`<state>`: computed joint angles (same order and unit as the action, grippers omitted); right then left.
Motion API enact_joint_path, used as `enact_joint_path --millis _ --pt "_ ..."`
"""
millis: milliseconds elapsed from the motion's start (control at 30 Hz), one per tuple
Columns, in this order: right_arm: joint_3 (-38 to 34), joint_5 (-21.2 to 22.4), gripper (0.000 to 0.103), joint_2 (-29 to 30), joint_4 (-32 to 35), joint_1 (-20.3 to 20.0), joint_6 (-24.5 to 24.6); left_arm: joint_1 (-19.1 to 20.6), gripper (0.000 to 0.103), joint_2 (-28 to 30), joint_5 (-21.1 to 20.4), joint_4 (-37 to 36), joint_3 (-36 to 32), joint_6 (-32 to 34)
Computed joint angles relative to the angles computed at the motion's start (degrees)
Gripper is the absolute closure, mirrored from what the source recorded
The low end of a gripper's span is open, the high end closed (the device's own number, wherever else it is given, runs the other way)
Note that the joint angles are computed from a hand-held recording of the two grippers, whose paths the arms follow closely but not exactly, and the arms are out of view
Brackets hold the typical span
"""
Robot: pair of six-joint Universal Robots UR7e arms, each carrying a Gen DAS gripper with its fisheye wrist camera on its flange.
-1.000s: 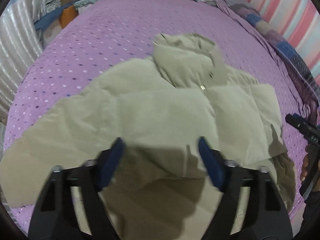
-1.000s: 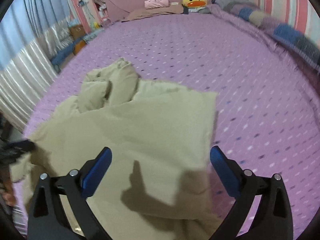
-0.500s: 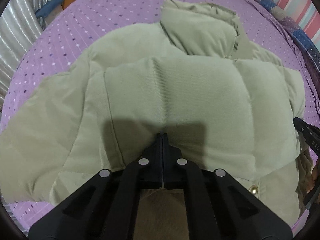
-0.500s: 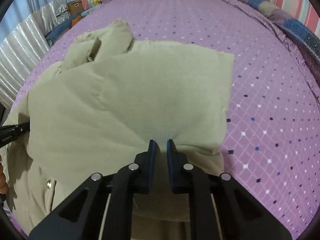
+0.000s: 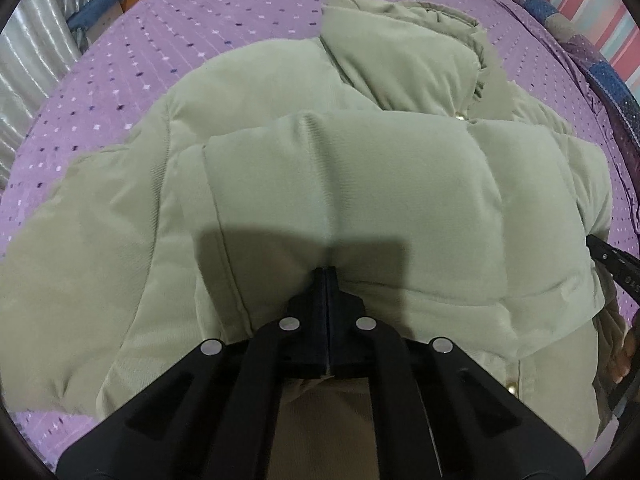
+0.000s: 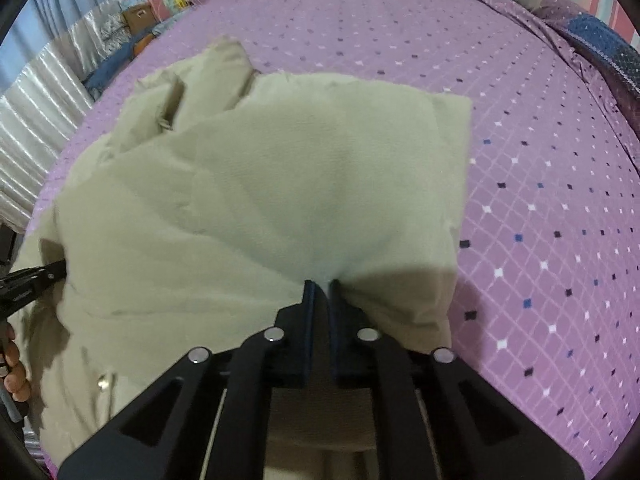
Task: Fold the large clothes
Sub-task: 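Move the left gripper to the other sleeve and grasp its cuff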
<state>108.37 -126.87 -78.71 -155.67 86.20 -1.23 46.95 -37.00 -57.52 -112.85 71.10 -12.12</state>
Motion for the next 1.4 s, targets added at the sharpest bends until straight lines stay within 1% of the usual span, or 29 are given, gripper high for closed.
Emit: enact_joint_path --millis 33,67,100,133,167,200,233,267,300,333,367,400,433,500,533,567,633,700,733,800,900,1067,1200,1233,1267,1367,1400 --pt "0.8 1.2 0.086 -1.1 0.0 0.4 -0.1 -0.3 0.101 -1.0 0.1 -0.1 0.7 -0.1" --pt "1.4 1.3 0.072 -1.9 -0.1 0.9 0.1 -0.4 0.097 -1.7 -0.1 -0.5 1.5 0.1" --pt "2.1 0.8 0.059 -2.5 -0.8 1.7 -0.3 -0.7 0.09 -2.9 -0.4 -1.0 2.7 0.4" --pt "2.7 0.3 0.055 -3.0 -1.8 2.7 -0.9 -1.1 0.085 -3.8 -0.5 -1.2 3.6 0.4" --pt "2.9 -0.2 0.05 -3.2 -2.4 3.2 -1.7 -1.4 0.078 -4.9 -0.6 -1.7 4.5 0.6" --pt "3.3 -2.0 0.047 -3.3 -3.3 4.5 -2.5 -1.6 0.069 -6.0 -0.7 -2.2 5.5 0.7" --pt "3.6 -3.3 0.044 -3.4 -3.9 5.3 -2.9 -1.8 0.064 -7.0 -0.7 -2.4 6.2 0.6" --pt "3.7 -5.0 0.033 -3.2 -4.5 6.4 -3.3 -2.1 0.058 -8.0 -0.8 -2.6 6.8 0.3" --pt "3.8 -7.1 0.023 -2.9 -5.6 7.6 -3.8 -2.4 0.045 -9.0 -0.6 -2.6 7.4 -0.1" --pt "3.7 -7.8 0.021 -2.6 -6.6 8.4 -4.4 -2.7 0.033 -9.6 0.7 -2.4 7.8 -0.8" --pt "3.8 -8.4 0.015 -2.4 -7.7 9.2 -5.0 -3.2 0.015 -10.0 2.6 -3.3 8.6 -1.3" --pt "3.8 -9.0 0.012 -2.1 -8.5 10.0 -5.3 -3.7 0.01 -10.7 4.2 -4.6 9.7 -1.6" --pt "3.7 -9.6 0.011 -2.0 -8.6 10.5 -5.2 -3.6 0.01 -12.4 5.1 -5.5 10.9 -1.2" --pt "3.3 -10.8 0.011 -1.5 -9.0 11.6 -4.5 -2.6 0.01 -15.3 4.5 -4.5 11.8 -2.2" --pt "3.1 -10.7 0.01 -1.5 -9.1 11.7 -4.3 -2.3 0.01 -16.5 4.4 -4.2 12.3 -2.9" --pt "2.9 -11.0 0.006 -1.4 -9.0 12.0 -3.8 -1.9 0.01 -17.5 4.6 -4.2 12.7 -3.5" --pt "1.8 -12.6 0.006 -0.5 -8.2 12.6 -2.7 -1.3 0.009 -19.5 6.0 -3.7 13.8 -4.8" --pt "1.4 -12.7 0.006 0.1 -8.9 13.0 -3.4 -0.8 0.007 -21.8 7.5 -3.1 15.3 -6.3" --pt "1.0 -13.8 0.006 0.7 -8.9 13.4 -3.4 -0.3 0.006 -23.0 8.4 -2.5 15.8 -7.1" --pt "0.1 -15.9 0.006 2.2 -9.7 14.1 -4.3 0.6 0.006 -24.5 9.6 -1.5 16.5 -8.9" --pt "-1.4 -20.9 0.006 5.0 -10.9 15.0 -7.0 2.6 0.006 -26.8 11.0 -0.6 17.5 -11.8" --pt "-2.1 -22.7 0.006 6.7 -10.3 15.1 -7.5 6.4 0.006 -29.9 14.8 1.7 18.7 -16.1" --pt "-2.6 -25.4 0.006 8.5 -12.5 15.2 -10.8 10.0 0.006 -31.4 16.7 2.1 18.8 -17.2" --pt "-2.8 -25.4 0.006 8.5 -12.4 15.1 -10.9 10.7 0.006 -31.3 17.0 1.7 18.6 -17.1" --pt "-2.9 -24.5 0.006 8.2 -11.7 14.8 -10.6 11.4 0.006 -31.7 17.2 1.2 18.6 -16.7" --pt "-2.6 -19.3 0.006 6.7 -11.3 13.9 -10.6 13.5 0.006 -32.7 17.0 -1.1 19.0 -15.6" --pt "-2.6 -18.2 0.006 6.5 -11.4 13.8 -10.8 14.0 0.007 -33.0 17.1 -1.5 19.1 -15.6"
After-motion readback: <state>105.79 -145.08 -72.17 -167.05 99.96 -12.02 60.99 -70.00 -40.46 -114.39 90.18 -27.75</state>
